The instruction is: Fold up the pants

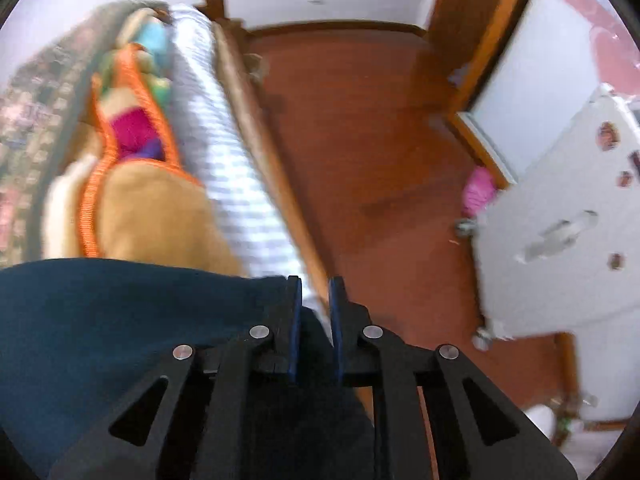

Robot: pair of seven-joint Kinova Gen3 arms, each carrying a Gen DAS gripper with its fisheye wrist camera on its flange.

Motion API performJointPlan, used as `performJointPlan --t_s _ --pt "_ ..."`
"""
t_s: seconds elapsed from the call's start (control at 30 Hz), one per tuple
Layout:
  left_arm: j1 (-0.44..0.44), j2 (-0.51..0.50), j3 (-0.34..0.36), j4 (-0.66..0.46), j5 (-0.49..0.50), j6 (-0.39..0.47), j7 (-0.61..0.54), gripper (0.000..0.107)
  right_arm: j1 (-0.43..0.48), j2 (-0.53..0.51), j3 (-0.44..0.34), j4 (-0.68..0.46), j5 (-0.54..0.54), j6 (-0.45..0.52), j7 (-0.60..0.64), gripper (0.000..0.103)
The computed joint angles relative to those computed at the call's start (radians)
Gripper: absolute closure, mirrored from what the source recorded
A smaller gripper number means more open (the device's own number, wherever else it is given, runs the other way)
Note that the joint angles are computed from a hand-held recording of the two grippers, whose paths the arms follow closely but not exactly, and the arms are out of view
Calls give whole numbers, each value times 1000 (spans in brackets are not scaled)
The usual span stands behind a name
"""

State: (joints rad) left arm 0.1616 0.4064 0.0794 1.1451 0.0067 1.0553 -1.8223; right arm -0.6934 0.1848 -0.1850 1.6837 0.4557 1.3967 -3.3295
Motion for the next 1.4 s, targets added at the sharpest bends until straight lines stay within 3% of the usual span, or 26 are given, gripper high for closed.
performJointPlan --t_s 0.07,0.13,0.2,0.23,0.3,0.37,0.5,0.67,0.77,1.0,1.13,1.2,1.3,1.4 --pt "-4 -13 7 8 6 -10 -20 15 -4 -64 -32 17 16 -28 -68 88" --pt "-3 -20 15 9 15 -11 -36 15 -40 -97 -50 -5 51 -13 -107 78" --pt "1 -23 20 13 24 -11 -47 15 -82 -83 -90 -75 103 42 -104 62" --pt "3 -22 27 14 34 -7 -55 15 -104 -74 -103 -100 126 53 -104 59" --pt "8 -19 35 15 49 1 -68 15 -153 -55 -120 -135 175 41 -129 48" --pt "27 -14 38 23 45 6 -79 15 -187 -35 -121 -144 197 -12 -154 44" --pt "82 5 32 45 -17 51 -100 15 -196 47 -111 -174 129 -79 -124 44" --pt "57 -55 41 146 4 9 -172 14 -370 86 -60 -209 175 23 -278 43" --pt "42 -88 41 194 18 -15 -207 14 -410 78 -63 -203 196 49 -342 43" --pt "19 -88 36 166 58 31 -208 14 -446 78 -62 -222 186 57 -419 37" --pt "17 -92 47 141 90 18 -207 14 -408 78 -158 -224 242 118 -550 37" --pt "20 -83 54 119 109 25 -206 14 -428 72 -148 -213 260 145 -632 36" --pt "42 -59 66 82 124 44 -195 14 -506 28 -41 -131 256 69 -754 33" --pt "77 -24 73 47 118 80 -183 14 -479 5 -50 -50 271 -13 -871 33"
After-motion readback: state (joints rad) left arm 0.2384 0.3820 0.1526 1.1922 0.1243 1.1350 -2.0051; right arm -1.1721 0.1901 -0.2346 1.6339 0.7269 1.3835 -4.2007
